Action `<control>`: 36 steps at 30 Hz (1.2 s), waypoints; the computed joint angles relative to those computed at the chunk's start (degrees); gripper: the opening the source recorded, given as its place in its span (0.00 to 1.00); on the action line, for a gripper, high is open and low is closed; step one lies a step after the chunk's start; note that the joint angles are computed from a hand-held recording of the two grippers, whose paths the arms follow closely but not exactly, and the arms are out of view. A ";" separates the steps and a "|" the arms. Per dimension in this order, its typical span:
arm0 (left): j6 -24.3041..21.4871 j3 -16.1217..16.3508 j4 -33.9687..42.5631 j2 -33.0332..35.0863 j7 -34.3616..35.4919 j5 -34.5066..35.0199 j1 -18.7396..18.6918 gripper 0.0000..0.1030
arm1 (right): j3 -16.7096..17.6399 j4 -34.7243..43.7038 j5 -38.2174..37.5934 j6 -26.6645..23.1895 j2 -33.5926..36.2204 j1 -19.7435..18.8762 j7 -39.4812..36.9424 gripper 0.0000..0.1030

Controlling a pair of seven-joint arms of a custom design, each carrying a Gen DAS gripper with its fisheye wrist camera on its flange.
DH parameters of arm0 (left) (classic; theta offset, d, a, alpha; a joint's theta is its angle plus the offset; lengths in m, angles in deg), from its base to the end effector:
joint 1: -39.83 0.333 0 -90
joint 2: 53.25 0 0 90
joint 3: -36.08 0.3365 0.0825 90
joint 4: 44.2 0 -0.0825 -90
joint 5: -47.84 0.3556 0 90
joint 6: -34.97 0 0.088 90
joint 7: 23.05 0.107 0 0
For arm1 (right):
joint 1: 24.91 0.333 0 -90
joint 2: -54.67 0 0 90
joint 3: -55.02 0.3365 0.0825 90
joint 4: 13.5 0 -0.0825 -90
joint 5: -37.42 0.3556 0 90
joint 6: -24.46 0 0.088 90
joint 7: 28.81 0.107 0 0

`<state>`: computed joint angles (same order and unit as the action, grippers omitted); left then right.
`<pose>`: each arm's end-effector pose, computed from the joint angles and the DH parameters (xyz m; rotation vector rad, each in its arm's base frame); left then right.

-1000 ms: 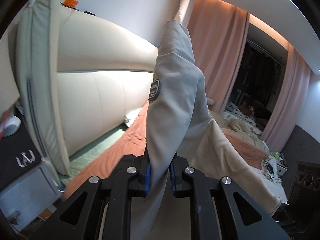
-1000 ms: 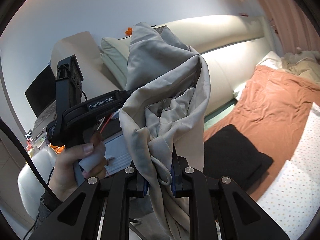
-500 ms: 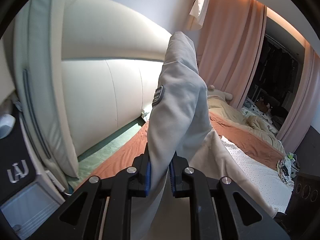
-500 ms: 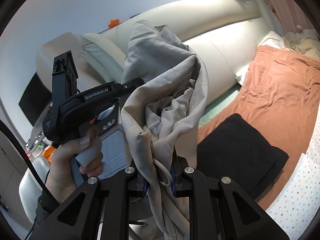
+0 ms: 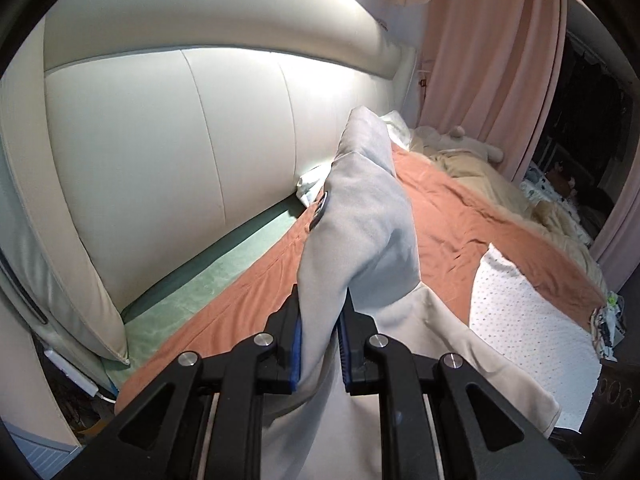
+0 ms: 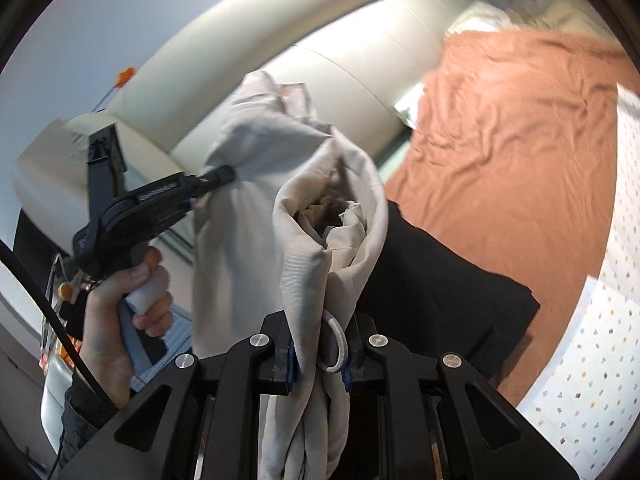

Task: Fold large clothes
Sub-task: 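Carry the held jacket with both grippers toward the folded clothes stack, then lower the jacket onto the dark clothes stack and open both grippers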

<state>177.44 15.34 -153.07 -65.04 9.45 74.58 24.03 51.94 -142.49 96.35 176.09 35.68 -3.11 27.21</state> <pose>0.4014 -0.3283 0.6965 -1.8354 1.6862 -1.0292 0.4474 0.1241 0.5997 -1.6175 1.3752 -0.0305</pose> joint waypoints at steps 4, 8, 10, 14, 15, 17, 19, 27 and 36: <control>0.15 0.72 0.45 3.87 0.45 -1.38 -0.50 0.19 | -1.99 1.95 4.00 -3.17 5.86 -1.27 -2.87 0.13; -7.72 0.28 1.85 6.66 -2.95 2.25 -1.56 0.21 | -0.71 4.37 4.77 -4.62 11.53 -4.79 -1.96 0.13; -7.72 1.14 0.19 6.36 -2.66 1.74 -2.37 0.27 | -0.10 5.35 6.02 -5.71 13.12 -6.46 -1.90 0.13; -4.99 1.68 -5.33 2.96 -4.71 1.28 -2.67 1.00 | 1.67 5.99 6.54 -6.58 13.80 -8.47 -3.10 0.12; -5.08 1.49 -6.29 2.24 -4.73 1.34 -2.64 1.00 | 2.01 6.66 6.24 -6.44 14.39 -8.64 -3.10 0.12; -3.65 1.41 -9.19 -0.19 -4.85 0.35 -2.64 1.00 | 2.74 7.16 5.14 -6.45 14.05 -8.79 -1.77 0.12; -2.10 0.90 -12.36 -3.29 -5.89 -0.14 -2.23 1.00 | 3.41 8.12 3.14 -5.43 14.38 -8.68 0.31 0.12; -0.80 -2.79 -22.78 -16.58 -8.05 0.80 -0.15 1.00 | 4.53 6.89 -9.79 -0.87 13.41 -7.97 14.31 0.12; 0.84 -3.13 -30.16 -25.69 -2.94 -3.80 -0.10 1.00 | 4.77 2.24 -29.77 2.48 5.76 -8.62 29.94 0.62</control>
